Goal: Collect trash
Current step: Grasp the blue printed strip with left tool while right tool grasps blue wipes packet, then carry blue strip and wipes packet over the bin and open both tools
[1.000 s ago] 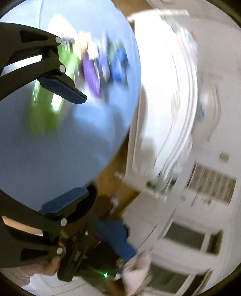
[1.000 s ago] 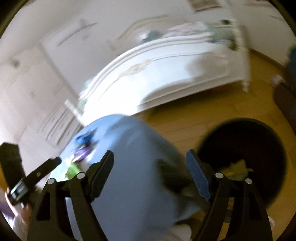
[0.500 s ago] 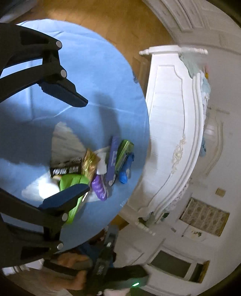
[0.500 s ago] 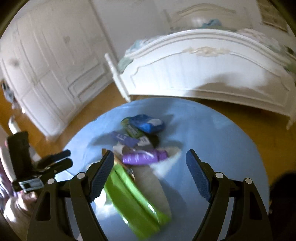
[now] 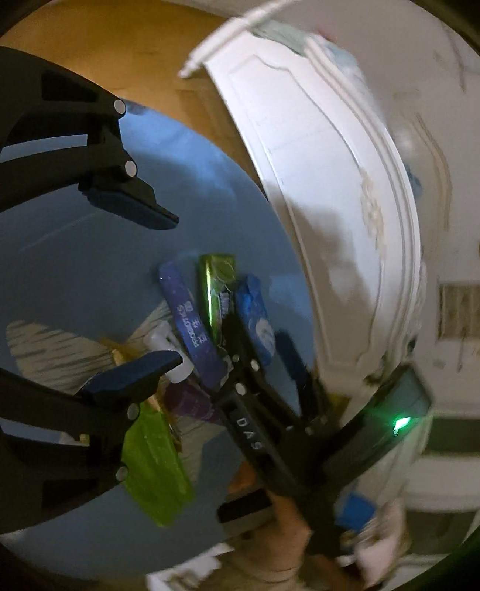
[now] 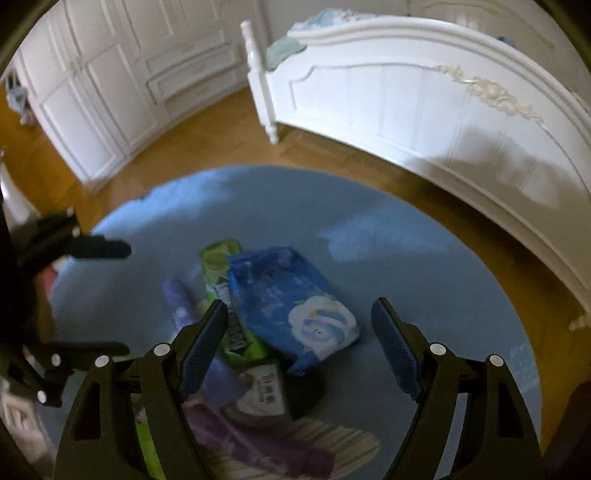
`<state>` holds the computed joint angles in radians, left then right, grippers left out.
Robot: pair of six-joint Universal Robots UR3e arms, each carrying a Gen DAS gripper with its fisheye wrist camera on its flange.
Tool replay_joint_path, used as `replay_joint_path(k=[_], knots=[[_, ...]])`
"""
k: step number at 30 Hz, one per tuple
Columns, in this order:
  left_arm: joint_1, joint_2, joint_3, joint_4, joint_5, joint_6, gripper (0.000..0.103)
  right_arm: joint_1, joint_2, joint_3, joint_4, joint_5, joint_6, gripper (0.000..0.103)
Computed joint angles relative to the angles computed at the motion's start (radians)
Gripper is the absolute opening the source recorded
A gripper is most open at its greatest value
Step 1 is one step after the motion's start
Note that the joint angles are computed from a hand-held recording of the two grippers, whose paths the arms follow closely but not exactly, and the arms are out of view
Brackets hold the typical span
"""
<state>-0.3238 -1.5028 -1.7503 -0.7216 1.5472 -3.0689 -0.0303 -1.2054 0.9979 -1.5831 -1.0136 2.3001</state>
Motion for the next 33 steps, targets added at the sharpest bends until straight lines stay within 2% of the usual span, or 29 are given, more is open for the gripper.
replay_joint_path(k=[1,4,5,6,7,11,14,17,20,22,27,29,33], knots=[[-0.002,-0.024,0.023,-0.015,-0.011,0.045,0.059,-0.01,0.014,-0.026,0.039,0.021,-0.013,0.062],[-0.027,-0.101,0.105,-0.066,0.013,0.112,0.054,-0.029,0.014,-0.017,0.031,0.028,-0.001,0.059],[-0.025,-0.116,0.12,-0.075,0.006,0.125,0.048,-0.038,0.012,-0.014,0.036,0.034,-0.001,0.058],[-0.018,-0.127,0.133,-0.088,-0.017,0.133,0.041,-0.047,0.004,-0.002,0.038,0.04,-0.005,0.056],[-0.008,-0.139,0.147,-0.105,-0.043,0.137,0.041,-0.06,-0.01,0.016,0.042,0.051,-0.007,0.053],[-0.008,-0.148,0.134,-0.086,-0.06,0.117,0.033,-0.127,-0.072,0.085,0.06,0.116,0.003,0.053],[-0.024,-0.137,0.111,-0.06,-0.046,0.056,0.022,-0.172,-0.131,0.145,0.072,0.158,0.001,0.053],[-0.05,-0.089,0.026,0.022,0.015,-0.029,0.015,-0.233,-0.212,0.231,0.092,0.207,-0.02,0.053],[-0.031,0.021,-0.101,0.104,0.016,-0.159,0.007,-0.311,-0.295,0.3,0.165,0.255,-0.068,0.053],[-0.013,0.111,-0.168,0.124,0.005,-0.23,0.007,-0.36,-0.338,0.334,0.217,0.283,-0.099,0.053],[-0.098,0.198,-0.145,0.069,0.092,-0.369,0.007,-0.584,-0.418,0.309,0.595,0.361,-0.336,0.053],[-0.173,0.154,-0.067,0.052,0.137,-0.428,0.007,-0.688,-0.421,0.263,0.776,0.368,-0.46,0.053],[-0.322,-0.021,0.152,0.021,0.204,-0.502,0.007,-0.885,-0.389,0.158,1.048,0.344,-0.67,0.053]])
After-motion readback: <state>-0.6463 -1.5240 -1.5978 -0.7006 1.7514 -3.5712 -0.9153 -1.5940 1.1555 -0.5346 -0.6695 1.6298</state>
